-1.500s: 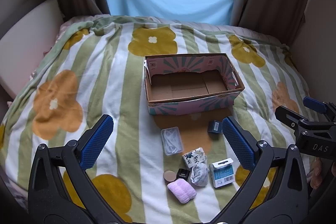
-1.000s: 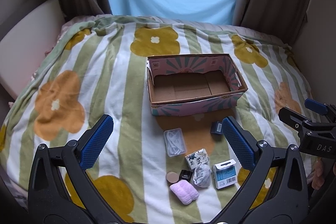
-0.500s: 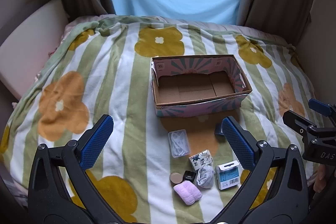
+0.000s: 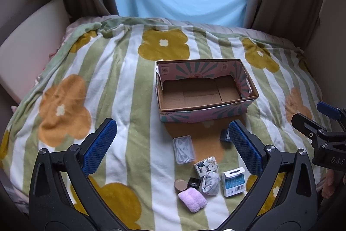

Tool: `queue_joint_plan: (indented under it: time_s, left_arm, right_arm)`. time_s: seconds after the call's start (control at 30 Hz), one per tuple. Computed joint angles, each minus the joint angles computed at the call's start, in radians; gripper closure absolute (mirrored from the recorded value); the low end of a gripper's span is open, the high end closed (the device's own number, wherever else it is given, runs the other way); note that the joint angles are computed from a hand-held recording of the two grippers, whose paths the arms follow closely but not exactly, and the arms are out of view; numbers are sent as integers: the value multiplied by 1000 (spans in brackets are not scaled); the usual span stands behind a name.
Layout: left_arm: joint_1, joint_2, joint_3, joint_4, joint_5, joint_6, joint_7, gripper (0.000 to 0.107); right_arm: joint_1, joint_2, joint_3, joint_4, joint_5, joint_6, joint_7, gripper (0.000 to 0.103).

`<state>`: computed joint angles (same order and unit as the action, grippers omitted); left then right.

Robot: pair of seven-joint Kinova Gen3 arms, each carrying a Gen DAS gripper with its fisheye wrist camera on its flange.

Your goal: Organize objects

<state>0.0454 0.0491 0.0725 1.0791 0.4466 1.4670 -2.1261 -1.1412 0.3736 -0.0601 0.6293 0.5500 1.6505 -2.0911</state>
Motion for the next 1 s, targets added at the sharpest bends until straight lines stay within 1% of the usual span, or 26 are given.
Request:
queue_joint_plan:
  time_s: [0.2,0.63,0.93,1.0]
  left_arm:
    - [3,2,2,-10,1,0,-3,5]
    - [0,23,6,-54,-1,36,5,5]
    - [-8,34,7,-62,0,54,14,5]
    - [-16,42,6,-70,23,71,11,5]
  right_arm:
    - [-1,2,2,-17,-2,-5,7,0]
    - [-5,-12,-2,-2,5,-22,-4,0]
    - [-4,-21,-6,4,14,-28,8,0]
    - [5,-28,-13,12,3,-39,13,0]
